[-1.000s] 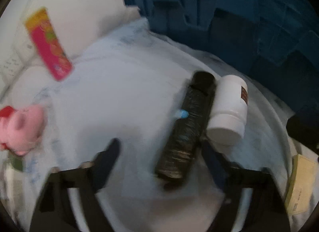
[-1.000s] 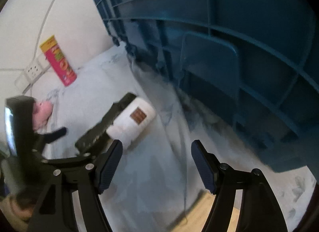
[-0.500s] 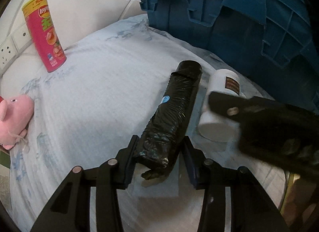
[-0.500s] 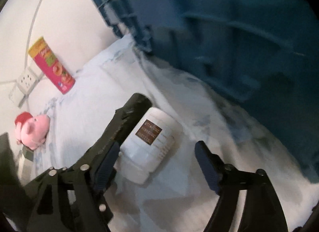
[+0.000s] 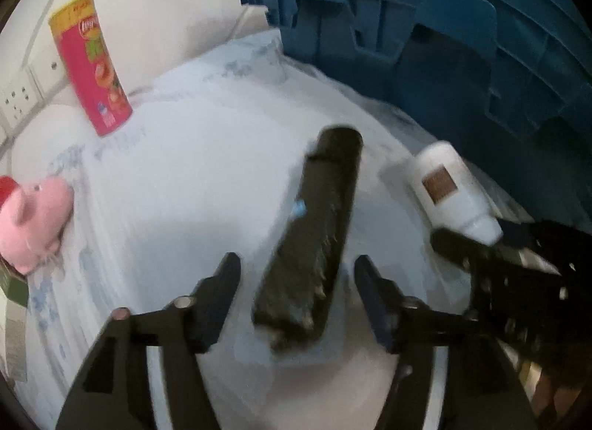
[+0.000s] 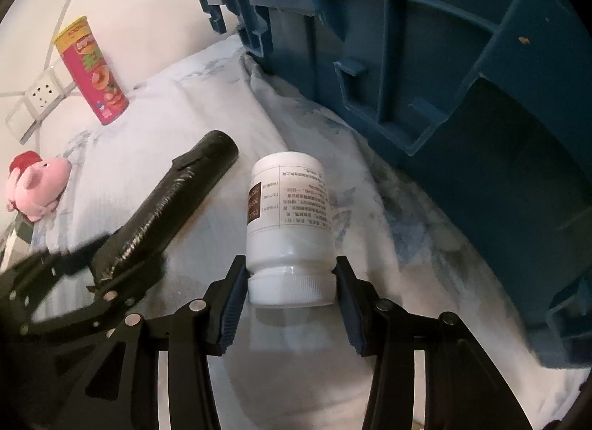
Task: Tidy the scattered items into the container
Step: 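Grasp the black flashlight with the left tool while the right tool grasps the white bottle, then lift the flashlight and bottle with both tools and carry them over the blue crate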
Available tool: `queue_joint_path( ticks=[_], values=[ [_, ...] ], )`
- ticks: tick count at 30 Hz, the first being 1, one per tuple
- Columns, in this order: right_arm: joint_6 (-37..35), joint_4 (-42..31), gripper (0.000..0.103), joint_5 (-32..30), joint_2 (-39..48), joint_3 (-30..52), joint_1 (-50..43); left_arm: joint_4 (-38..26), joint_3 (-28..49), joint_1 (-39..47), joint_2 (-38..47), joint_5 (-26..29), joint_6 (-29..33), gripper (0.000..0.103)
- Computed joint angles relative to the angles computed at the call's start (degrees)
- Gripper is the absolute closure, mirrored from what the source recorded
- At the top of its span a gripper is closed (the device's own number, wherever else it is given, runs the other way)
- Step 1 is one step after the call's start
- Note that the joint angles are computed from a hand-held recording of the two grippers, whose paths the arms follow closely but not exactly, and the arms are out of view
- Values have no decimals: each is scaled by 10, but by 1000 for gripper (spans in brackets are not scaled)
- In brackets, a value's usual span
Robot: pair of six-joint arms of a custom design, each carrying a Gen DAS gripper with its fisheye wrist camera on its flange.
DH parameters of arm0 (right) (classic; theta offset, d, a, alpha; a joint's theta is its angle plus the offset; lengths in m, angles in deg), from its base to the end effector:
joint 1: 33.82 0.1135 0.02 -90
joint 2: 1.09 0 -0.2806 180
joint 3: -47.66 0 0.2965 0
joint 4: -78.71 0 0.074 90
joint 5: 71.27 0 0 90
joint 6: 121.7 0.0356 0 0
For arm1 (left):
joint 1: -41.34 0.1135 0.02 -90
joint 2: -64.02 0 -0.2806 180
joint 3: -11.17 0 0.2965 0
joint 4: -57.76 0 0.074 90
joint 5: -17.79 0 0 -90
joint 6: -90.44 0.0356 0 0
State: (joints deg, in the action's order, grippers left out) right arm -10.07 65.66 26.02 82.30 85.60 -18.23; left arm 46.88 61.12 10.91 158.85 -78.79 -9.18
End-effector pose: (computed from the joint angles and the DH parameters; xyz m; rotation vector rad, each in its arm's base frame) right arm 0.2447 0.0636 0.0877 0.1822 2.5742 0.0765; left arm 0.2739 -0.1562 0.0935 0.4144 2.5055 -0.1307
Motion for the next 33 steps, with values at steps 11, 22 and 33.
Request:
queue_joint_path(
  ticks=[11,22,33],
  values=[
    [-21,20,57,-10,24,8,-7,8,17,1,32,9,-6,68],
    [7,-82,58,16,-136,-32,80,-102,-94,-29,-188,-50,-99,68],
    [78,-284,58,90,-333,9,252,-386,-94,-99,-482,-169,-208,69]
  ],
)
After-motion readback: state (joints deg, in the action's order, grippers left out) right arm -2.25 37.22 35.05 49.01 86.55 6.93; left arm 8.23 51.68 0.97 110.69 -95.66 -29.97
